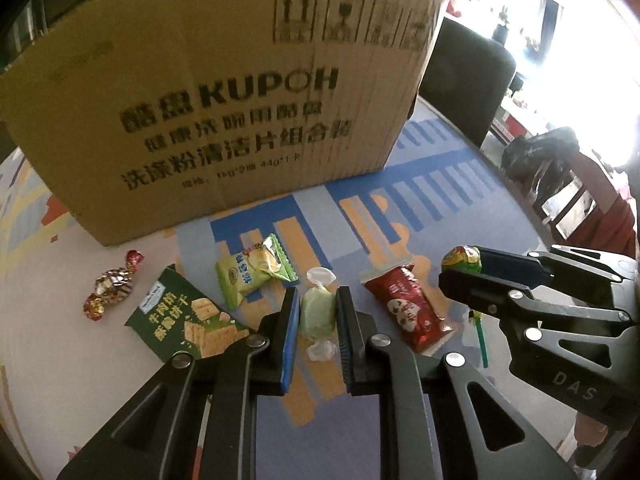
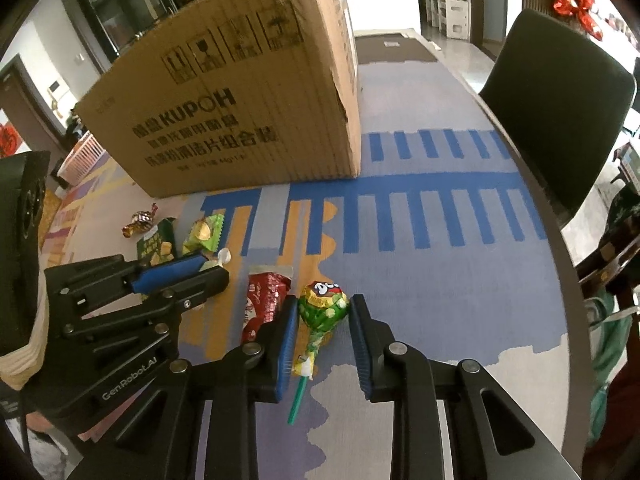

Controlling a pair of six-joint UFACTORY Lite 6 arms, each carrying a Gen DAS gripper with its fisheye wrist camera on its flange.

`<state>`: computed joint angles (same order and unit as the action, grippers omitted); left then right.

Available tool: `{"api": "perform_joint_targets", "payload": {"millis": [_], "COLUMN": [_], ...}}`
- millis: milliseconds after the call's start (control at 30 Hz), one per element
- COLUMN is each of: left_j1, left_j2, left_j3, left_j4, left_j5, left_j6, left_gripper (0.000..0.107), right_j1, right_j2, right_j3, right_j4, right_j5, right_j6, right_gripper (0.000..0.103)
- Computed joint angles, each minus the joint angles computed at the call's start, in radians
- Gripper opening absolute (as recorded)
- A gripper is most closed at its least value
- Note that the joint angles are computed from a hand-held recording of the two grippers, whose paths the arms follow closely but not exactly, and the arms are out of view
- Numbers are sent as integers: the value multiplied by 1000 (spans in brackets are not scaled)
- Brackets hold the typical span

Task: Organize snacks
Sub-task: 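Grasp the white-green packet with the left tool while the right tool grasps the red-wrapped lollipop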

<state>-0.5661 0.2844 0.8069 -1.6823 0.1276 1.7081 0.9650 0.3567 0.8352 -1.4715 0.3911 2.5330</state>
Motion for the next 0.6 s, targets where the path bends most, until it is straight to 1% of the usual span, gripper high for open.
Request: {"api": "perform_joint_targets", "payload": {"millis": [67, 200, 267, 300, 367, 467, 567, 600], "left_j1": [-5, -1, 4, 7, 13, 29, 43, 47], "left_j2": [-40, -144, -207, -229, -285, -367, -434, -450], "left_j3": [-23, -74, -99, -109, -127, -144, -148, -149], "left_j4": [7, 115, 211, 232, 328, 544, 699, 728], "left_j5": [-8, -12, -8, -7, -5, 8, 20, 24], "left_j6": [-16, -146, -253, -277, -378, -597, -752, -781], "left_gripper": [19, 19, 19, 19, 19, 19, 19, 19], "right_j1": [14, 45, 62, 67, 84, 104, 120, 123], "right_j2": [-25, -72, -98, -108, -134, -158, -176, -181], "right_j3": [-5, -7, -1, 2, 9, 33, 63, 69], "right_j4": [33, 89, 130, 143, 170, 207, 229, 233], "right_j5": [19, 58, 85, 95, 124, 163, 203, 212], "right_j6": [-32, -87, -135, -152, -187, -241, -288, -297], "right_gripper": [27, 27, 27, 27, 27, 27, 27, 27]}}
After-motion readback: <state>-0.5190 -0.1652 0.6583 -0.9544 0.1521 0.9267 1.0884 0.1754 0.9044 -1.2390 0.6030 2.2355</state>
